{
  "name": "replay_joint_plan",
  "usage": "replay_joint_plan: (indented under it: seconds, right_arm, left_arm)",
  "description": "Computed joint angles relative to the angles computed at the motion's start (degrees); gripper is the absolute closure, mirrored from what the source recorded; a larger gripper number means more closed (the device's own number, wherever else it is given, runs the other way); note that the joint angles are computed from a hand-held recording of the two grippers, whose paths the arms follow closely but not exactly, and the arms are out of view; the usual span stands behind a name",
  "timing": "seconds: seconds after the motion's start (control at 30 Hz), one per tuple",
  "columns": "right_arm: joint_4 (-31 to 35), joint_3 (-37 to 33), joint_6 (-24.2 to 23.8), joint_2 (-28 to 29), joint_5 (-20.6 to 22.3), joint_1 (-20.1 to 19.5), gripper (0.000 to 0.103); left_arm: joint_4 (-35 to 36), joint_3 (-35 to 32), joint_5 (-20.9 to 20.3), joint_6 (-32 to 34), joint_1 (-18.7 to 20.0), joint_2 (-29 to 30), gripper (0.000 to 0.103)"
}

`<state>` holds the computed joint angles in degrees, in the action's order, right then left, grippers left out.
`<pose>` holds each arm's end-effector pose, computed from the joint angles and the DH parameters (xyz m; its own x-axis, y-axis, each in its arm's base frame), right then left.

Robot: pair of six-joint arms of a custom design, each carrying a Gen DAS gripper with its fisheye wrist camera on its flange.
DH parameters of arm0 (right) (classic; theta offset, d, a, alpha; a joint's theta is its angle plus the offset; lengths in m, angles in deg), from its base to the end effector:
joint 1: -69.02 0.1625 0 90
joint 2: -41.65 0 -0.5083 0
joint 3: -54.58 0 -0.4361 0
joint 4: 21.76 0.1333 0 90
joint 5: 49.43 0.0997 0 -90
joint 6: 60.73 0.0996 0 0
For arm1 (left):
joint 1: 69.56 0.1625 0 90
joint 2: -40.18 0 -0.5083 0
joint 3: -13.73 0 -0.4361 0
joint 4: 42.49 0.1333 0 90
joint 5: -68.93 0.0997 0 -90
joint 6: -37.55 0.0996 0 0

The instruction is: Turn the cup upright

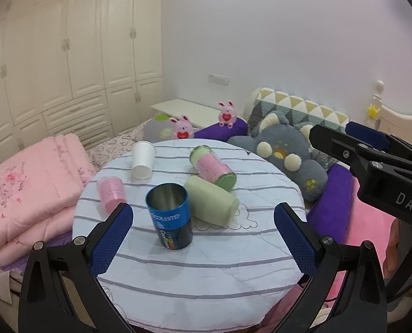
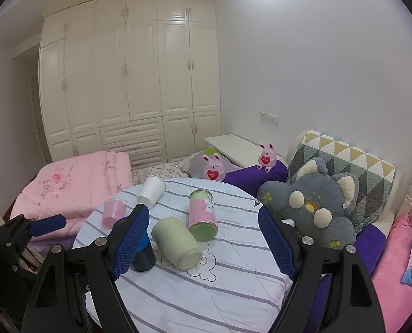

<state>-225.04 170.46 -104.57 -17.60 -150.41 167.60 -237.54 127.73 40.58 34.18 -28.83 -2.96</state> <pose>0.2080 -0.6121 0.2647 -0.6605 -0.3687 0.6541 -0.7480 0.3996 -0.5300 -0.3279 -0.5739 0.1150 -0.7203 0.0054 -0.6937 0.5855 0.5410 -0.6038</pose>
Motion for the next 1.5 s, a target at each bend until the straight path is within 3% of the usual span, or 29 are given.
replay_joint_plan:
  seconds: [0.43,0.7,0.87,1.07,1.27,1.5]
  right_arm:
    - [0.3,-0.1,-0.8,0.3,-1.5,0.0,0.021]
    - [3.9,-1.5,-1.9,0.9,-5.0,0.1,0.021]
    - [6.0,-2.1,-1.9,1.4,-6.1,0.1,0.021]
    - [6.3,-2.2,-2.1,1.7,-6.4,0.2,0.021]
    - [5.5,-2.0,-1.7,1.7,-6.2,0.1,0.021]
    - [3.9,-2.2,-2.5,2.3,-6.8,0.2,0.021]
  left_arm:
    - [0.8,0.1,2.7,-3.7,-0.4,-0.5,0.000]
    - [17.5,-1.4,4.0,-16.6,0.4,-1.9,0.000]
    - [22.1,-1.4,4.3,-20.8,0.9,-2.6,0.000]
    - [18.9,-1.3,4.2,-18.7,1.1,-2.3,0.000]
    - [4.5,-1.6,4.4,-7.1,0.6,0.5,0.000]
    - [2.7,-2.2,4.6,-5.8,0.8,1.1,0.000]
